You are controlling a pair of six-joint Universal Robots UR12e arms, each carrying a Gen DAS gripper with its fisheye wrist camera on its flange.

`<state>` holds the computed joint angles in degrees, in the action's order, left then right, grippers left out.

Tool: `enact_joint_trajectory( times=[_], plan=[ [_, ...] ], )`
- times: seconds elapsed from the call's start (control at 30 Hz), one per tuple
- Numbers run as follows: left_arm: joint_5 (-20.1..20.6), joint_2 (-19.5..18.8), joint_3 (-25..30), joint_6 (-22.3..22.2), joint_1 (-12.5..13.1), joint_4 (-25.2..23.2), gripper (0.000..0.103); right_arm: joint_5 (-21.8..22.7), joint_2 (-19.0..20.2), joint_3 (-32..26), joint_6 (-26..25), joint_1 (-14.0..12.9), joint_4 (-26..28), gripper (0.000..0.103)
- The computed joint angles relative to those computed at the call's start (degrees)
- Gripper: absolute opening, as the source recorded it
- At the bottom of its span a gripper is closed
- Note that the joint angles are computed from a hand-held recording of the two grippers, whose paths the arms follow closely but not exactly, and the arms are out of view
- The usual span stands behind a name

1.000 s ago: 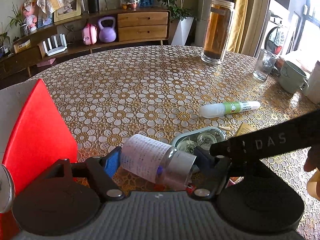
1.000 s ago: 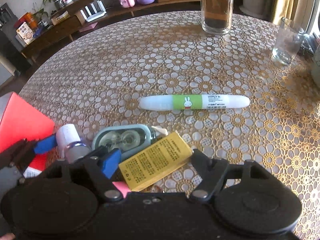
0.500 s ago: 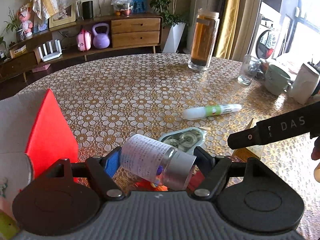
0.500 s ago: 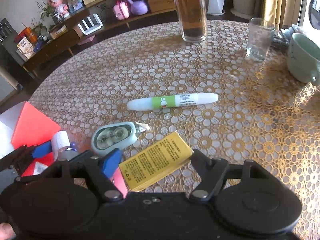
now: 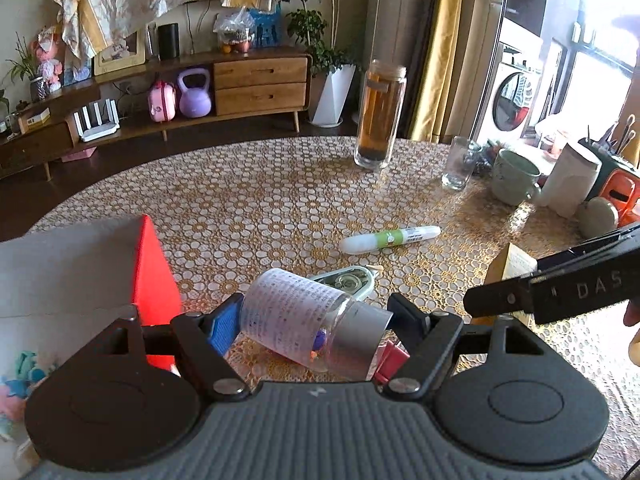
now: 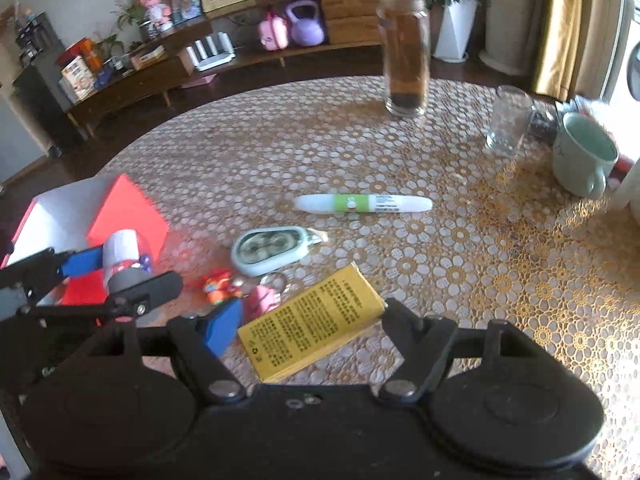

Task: Organize rigid objects
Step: 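Carry the clear jar and yellow box over the red shoebox with both grippers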

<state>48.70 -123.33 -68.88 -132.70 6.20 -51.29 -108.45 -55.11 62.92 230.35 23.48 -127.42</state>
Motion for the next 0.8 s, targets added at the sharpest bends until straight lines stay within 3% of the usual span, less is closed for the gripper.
enact_joint_trajectory(
  times=[0.47,0.8],
  plan=[
    [-3.3,1.6,1.9,0.8,3.5,-5.2,0.078,-2.0,3.3,-8.8,-5.2,3.3,1.9,0.076],
    [-4.1,-0.2,5.8,-0.4,6.1,-5.7,0.078,-1.2,9.2,-20.0,-9.6,4.7,5.2,0.076]
  ],
)
